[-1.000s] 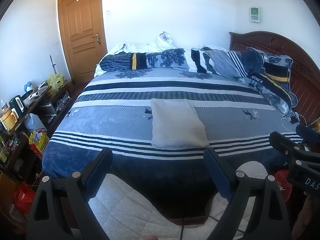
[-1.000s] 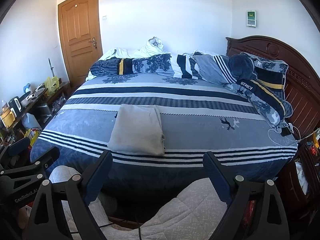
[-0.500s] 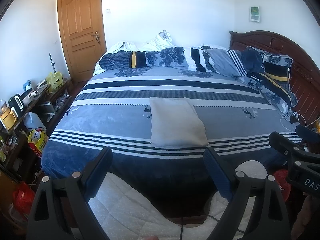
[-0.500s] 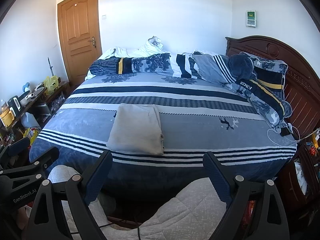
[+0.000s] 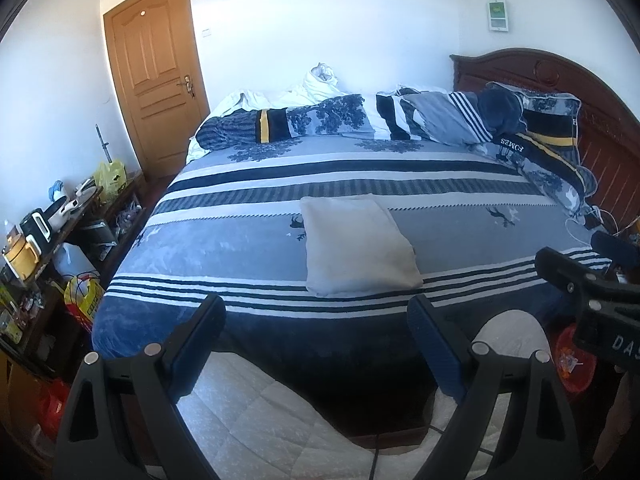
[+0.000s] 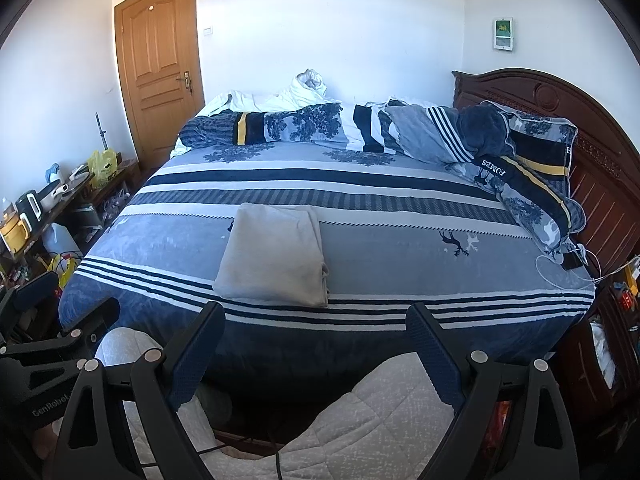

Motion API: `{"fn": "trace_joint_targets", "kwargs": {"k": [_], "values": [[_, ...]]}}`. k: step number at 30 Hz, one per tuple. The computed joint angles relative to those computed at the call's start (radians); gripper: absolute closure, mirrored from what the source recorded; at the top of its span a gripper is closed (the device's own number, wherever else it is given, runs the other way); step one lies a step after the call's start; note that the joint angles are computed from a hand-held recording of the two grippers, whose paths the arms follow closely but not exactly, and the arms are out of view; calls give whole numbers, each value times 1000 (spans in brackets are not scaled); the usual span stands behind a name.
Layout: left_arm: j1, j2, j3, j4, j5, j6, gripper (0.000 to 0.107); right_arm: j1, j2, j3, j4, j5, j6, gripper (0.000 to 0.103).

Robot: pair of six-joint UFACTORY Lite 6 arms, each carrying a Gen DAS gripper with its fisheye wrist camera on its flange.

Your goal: Fold small clothes

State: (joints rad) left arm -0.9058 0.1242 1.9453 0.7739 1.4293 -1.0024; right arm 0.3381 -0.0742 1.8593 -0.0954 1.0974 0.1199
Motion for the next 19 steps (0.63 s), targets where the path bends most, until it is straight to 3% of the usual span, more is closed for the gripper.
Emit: {"fn": "trace_joint_targets", "kwargs": {"k": [10, 19], "values": [[188, 12, -94, -123, -168, 80, 15, -69, 98, -43, 102, -68, -65, 8], [409, 176, -50, -280, -329, 221, 15, -107, 351, 99, 159, -98, -119, 8]]}}
